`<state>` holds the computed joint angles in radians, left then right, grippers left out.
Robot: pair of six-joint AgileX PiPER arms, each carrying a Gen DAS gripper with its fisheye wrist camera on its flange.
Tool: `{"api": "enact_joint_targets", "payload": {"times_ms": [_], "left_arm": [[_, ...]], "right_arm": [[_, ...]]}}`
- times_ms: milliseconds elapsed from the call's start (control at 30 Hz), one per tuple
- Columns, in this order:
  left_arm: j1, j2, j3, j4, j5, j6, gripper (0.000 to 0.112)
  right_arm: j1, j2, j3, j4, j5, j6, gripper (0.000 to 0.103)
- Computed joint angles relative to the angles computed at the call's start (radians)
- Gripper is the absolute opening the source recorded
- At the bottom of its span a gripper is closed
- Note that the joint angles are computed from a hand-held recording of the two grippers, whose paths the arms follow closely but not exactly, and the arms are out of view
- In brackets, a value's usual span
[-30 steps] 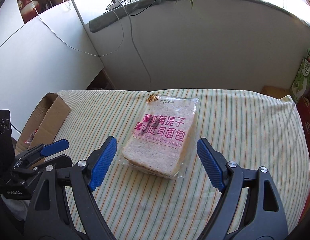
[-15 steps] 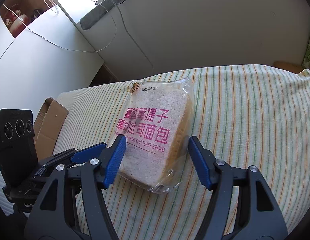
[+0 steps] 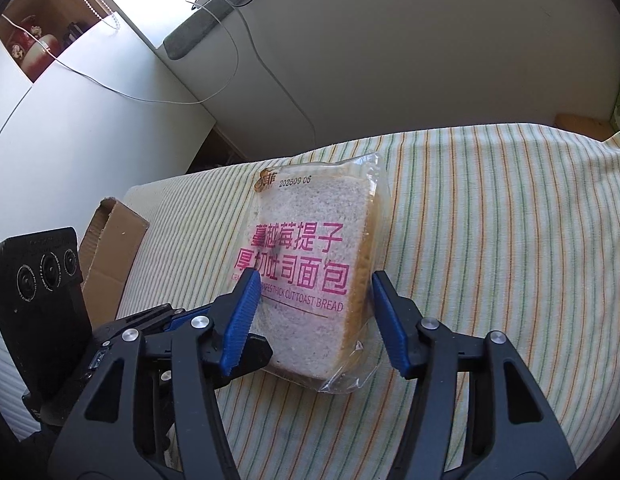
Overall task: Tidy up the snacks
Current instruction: 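Close both tools on the bread loaf bag from its sides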
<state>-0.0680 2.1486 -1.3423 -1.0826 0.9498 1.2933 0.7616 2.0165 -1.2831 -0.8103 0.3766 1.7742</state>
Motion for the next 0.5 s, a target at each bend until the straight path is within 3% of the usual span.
{"api": "enact_joint_targets", "payload": {"times_ms": [233,500], "left_arm": [[0.042,-0.071,0.075,-0.024,-0.017,0.056,0.047],[0.138,-0.160,0.157,-0.055,-0.004,0.125,0.047]], "right_arm": [[0.039,0.023,-0.081,0.036,0.039,-0.046,0.059],[0.100,0.098,-0.282,0.122,0.129,-0.182,0.059]]}}
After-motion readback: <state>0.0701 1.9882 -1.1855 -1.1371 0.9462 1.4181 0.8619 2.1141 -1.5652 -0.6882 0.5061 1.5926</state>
